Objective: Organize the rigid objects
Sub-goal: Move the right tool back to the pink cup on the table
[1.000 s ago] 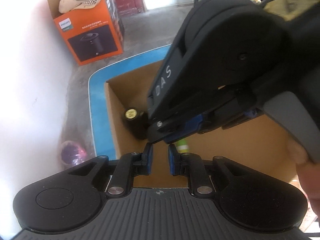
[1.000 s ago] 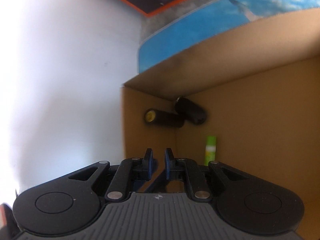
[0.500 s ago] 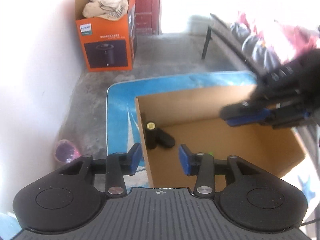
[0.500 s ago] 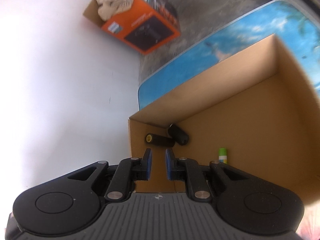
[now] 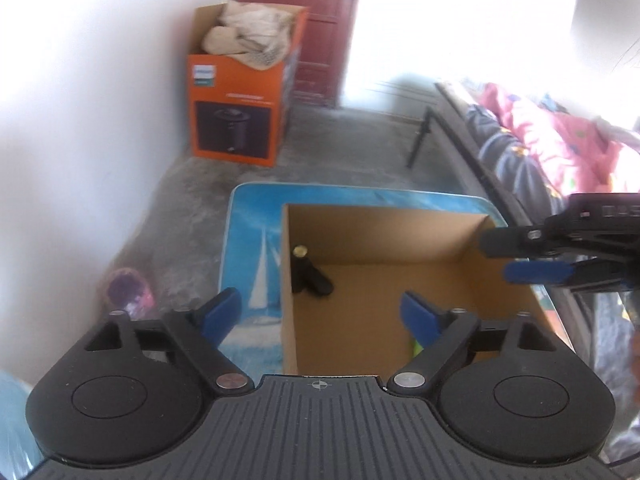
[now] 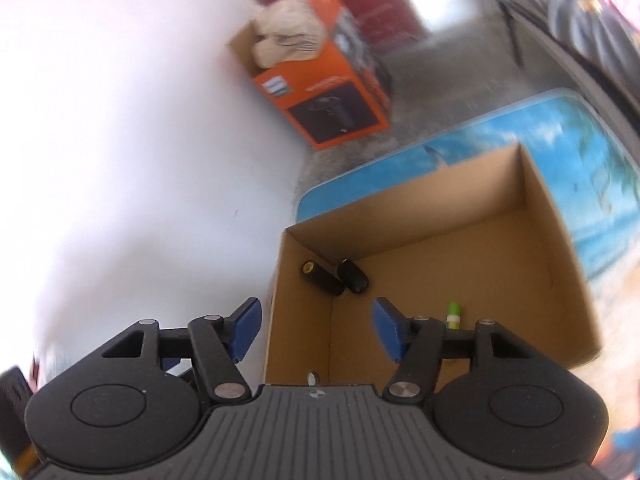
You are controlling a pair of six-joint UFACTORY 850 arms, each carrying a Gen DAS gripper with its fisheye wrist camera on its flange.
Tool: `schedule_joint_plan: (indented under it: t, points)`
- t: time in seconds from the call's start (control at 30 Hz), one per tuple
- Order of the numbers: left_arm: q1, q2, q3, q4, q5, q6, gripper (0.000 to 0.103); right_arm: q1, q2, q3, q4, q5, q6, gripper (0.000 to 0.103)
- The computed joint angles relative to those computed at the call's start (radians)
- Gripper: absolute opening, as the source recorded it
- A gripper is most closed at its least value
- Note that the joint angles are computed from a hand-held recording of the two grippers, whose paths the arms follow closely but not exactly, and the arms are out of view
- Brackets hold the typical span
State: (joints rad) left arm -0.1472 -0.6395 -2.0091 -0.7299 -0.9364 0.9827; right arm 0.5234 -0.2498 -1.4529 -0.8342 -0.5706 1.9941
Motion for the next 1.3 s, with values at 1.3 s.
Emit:
schedule_joint_plan:
  t: [1.3]
  points:
    - [-0.053,0.384,0.787,0.086,0.298,0.195,0.098,0.078,-0.037,0.127,0.503,0.033,-0.692,0.081]
